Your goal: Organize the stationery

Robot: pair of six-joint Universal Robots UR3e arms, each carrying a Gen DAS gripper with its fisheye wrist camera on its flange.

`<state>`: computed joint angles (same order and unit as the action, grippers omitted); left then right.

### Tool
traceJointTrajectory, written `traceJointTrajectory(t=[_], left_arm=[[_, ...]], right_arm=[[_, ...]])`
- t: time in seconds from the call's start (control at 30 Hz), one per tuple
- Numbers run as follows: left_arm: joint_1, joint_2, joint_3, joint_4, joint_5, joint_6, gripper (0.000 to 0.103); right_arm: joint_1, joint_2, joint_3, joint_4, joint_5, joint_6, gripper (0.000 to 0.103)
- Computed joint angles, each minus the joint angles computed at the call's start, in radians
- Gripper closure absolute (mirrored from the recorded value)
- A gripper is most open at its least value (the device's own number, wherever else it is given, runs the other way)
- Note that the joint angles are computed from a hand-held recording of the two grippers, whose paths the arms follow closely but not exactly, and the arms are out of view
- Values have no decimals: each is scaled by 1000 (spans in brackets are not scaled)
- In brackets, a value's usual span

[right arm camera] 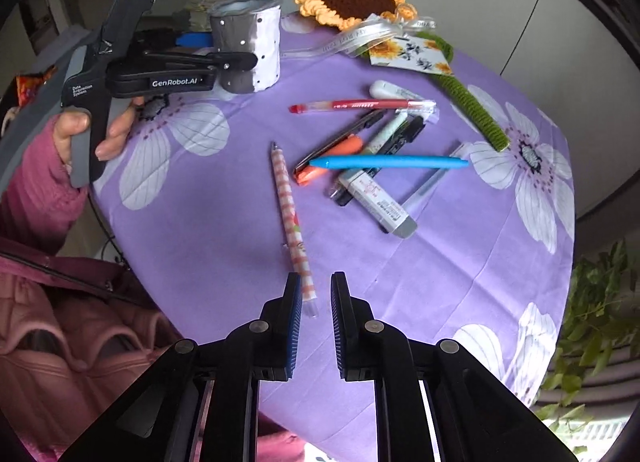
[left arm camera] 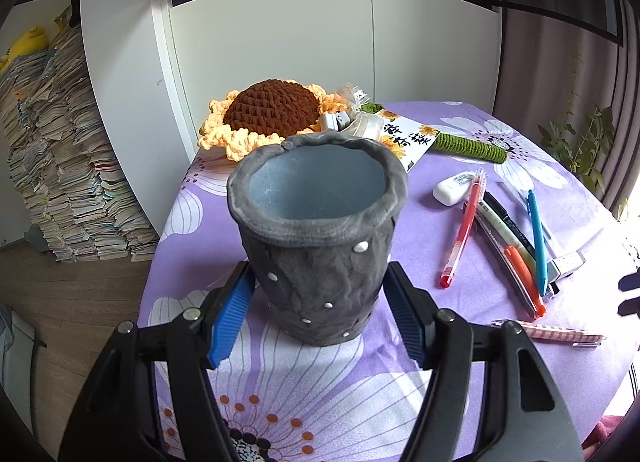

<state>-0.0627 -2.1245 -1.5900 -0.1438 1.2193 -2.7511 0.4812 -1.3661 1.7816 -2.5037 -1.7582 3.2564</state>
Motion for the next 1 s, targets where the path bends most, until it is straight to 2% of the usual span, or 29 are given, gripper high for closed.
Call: traceJointTrajectory(t=[0.1,0.13,0.17,0.2,0.23,0.27,0.3,0.33,0.37,0.47,0.53,0.67,0.83,1.0], left_arm=[[-5,-3,4,-1,11,-1,37],[-6,-3,6,-2,14,-1,37],[-8,-4,8,-4,17,-1,36],[-8,-5,9,-5,19,-1,36],[-9,-5,10,-6,21,-1,36],[-9,-5,11,-7,22,0,36],[-9,-5,11,-7,22,0,36],[-9,-6,12,-7,23,0,36],[-9,-6,12,-7,23,0,36],[-9,-6,12,-7,23,-1,36],[-9,-6,12,-7,23,-1,36],[-9,-6,12,-7,23,0,36],[-9,-6,12,-7,23,0,36],[-9,-6,11,-7,23,0,36]], right_arm=[[52,-25,95,-232,-153,60,89],[57,-38,156,-375,-166,62,81],[63,-44,223,-527,-169,56,55],[73,-35,263,-643,-175,40,38],[80,-30,275,-677,-177,29,21],[62,-51,277,-630,-127,21,22],[35,-66,240,-516,-66,31,26],[22,-74,211,-428,-46,52,41],[15,-73,200,-396,-35,53,50],[7,-63,177,-315,-28,21,50],[-10,-68,187,-287,11,10,50],[9,-34,180,-309,-6,-31,53],[-33,-20,167,-278,79,-21,53],[7,36,87,-173,19,-85,55]])
